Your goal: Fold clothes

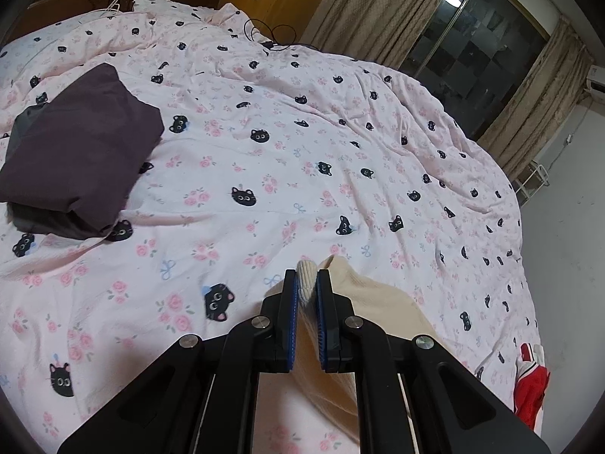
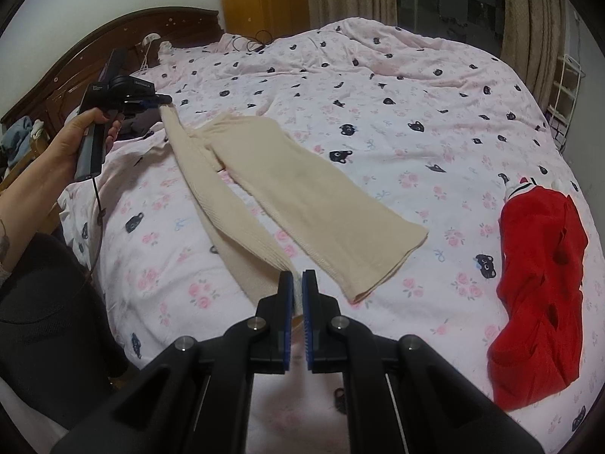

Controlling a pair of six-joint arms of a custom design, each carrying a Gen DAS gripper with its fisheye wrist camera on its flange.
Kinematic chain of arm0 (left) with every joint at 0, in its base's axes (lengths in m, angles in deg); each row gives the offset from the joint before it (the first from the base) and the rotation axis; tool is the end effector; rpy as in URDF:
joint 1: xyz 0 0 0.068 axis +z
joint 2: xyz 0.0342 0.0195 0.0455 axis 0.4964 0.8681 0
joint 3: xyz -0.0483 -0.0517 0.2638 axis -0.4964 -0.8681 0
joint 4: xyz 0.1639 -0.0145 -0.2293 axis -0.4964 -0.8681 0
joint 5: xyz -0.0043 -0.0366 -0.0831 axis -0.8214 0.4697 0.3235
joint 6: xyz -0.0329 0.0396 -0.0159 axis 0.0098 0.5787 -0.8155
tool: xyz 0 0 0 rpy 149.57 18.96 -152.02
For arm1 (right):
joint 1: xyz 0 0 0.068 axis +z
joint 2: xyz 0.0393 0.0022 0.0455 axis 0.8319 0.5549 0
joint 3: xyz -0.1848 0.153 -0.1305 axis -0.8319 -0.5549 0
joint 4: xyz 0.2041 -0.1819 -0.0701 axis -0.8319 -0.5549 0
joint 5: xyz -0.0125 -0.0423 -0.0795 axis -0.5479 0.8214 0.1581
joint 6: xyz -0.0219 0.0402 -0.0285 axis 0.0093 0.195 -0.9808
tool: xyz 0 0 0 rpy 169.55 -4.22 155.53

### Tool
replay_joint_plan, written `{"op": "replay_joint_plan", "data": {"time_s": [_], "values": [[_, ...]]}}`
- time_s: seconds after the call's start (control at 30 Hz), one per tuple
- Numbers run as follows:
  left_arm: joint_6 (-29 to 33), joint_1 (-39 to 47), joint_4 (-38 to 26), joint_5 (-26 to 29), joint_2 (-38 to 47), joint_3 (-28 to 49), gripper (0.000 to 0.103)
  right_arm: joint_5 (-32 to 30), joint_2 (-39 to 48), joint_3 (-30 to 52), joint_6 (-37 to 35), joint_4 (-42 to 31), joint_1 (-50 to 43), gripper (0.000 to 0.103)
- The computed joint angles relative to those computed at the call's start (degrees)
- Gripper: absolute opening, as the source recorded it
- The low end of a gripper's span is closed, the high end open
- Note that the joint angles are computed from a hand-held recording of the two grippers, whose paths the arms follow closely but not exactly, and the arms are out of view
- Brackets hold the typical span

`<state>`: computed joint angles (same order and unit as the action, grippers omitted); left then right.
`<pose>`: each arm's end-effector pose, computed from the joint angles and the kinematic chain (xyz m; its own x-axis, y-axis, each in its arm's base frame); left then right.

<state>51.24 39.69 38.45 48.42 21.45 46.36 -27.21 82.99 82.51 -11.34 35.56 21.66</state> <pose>0.4048 0.0597 0.1431 -0.6865 -0.4008 -0.6067 -0.1577 0.8966 -0.4138 0.1526 -0.0813 0.1602 -0.7242 -0.1921 -0.6624 -0.3101 0.9485 0.0641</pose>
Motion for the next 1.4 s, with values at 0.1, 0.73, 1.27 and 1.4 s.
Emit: {"op": "replay_joint_plan", "data": {"time_s": [0.1,0.73,1.27,1.4], "values": [[-0.92,-1.2,-1.15,-1.25,2.32,2.75,0.007,0.09,4.86,2.09,0.61,2.26,-0.17,0.006],[-3.56,-8.96,-10.61,-8.5,16.63,24.16,0.007,5.35,30.88,17.62,5.56,10.15,0.5,0.006],[-3.15,-10.98,-15.65,-14.25,26.33,34.15,0.015,10.6,42.05,22.97,8.72,14.33,2.25,0.018],[-6.29,-9.82,-13.39,-15.08,24.63,31.78,0.039,11.44,42.08,22.67,9.95,16.41,1.97,0.029]]}}
